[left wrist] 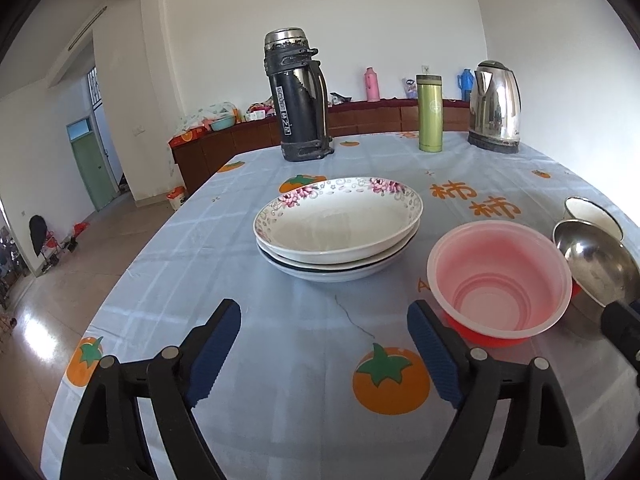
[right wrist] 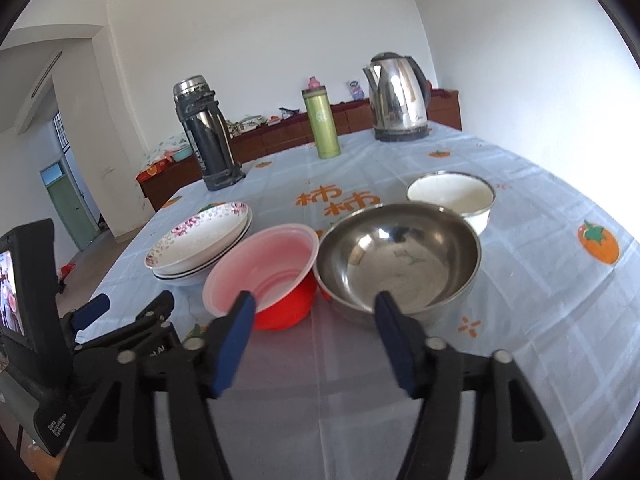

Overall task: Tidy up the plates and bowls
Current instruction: 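Bring both grippers to the rim of the pink plastic bowl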

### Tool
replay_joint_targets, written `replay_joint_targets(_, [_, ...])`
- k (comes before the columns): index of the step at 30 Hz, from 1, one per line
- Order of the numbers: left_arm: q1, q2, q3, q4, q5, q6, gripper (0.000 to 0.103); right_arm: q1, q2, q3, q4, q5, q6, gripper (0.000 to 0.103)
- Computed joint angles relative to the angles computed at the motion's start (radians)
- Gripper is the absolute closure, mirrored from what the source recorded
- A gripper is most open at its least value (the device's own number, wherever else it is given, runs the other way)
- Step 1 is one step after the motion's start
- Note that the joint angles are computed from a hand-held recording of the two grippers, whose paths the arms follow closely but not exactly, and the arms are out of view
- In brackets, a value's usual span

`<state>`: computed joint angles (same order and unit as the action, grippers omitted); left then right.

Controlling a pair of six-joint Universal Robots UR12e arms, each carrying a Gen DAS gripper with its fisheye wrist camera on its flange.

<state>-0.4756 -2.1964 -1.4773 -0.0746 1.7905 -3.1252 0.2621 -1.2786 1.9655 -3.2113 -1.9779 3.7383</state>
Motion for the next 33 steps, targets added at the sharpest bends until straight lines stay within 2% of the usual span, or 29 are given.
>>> replay_joint_targets(7, [0.019,-0.002,0.024,-0.028,-0.081,-0.033,0.016,-0.006,0.007,0.004,-0.029,0.06,0.009,0.048])
replay_joint_targets(13, [0.029,-0.016,0.077,-0.131,-0.164,-0.047,0.016,-0.026,0.018,0.002,-0.036,0.161,0.045,0.048])
replay_joint_targets(18, [0.028,-0.032,0.121,-0.188,-0.216,-0.035,0.017,-0.031,0.029,-0.011,-0.029,0.2,0.063,0.048])
replay_joint_targets(22, [0.022,-0.05,0.157,-0.222,-0.228,-0.003,0.03,-0.036,0.039,-0.02,-0.025,0.216,0.079,0.048])
replay_joint_targets(26, [0.025,-0.064,0.186,-0.27,-0.26,-0.007,0.037,-0.045,0.046,-0.028,-0.022,0.229,0.106,0.048])
replay_joint_targets(28, [0.024,-0.068,0.193,-0.283,-0.276,0.009,0.044,-0.048,0.049,-0.031,-0.018,0.227,0.12,0.048])
replay_joint_targets(30, [0.022,-0.071,0.197,-0.296,-0.289,0.021,0.047,-0.053,0.053,-0.034,-0.016,0.235,0.133,0.048])
replay_joint_targets(33, [0.022,-0.075,0.206,-0.317,-0.32,0.024,0.047,-0.057,0.057,-0.036,-0.023,0.241,0.137,0.054])
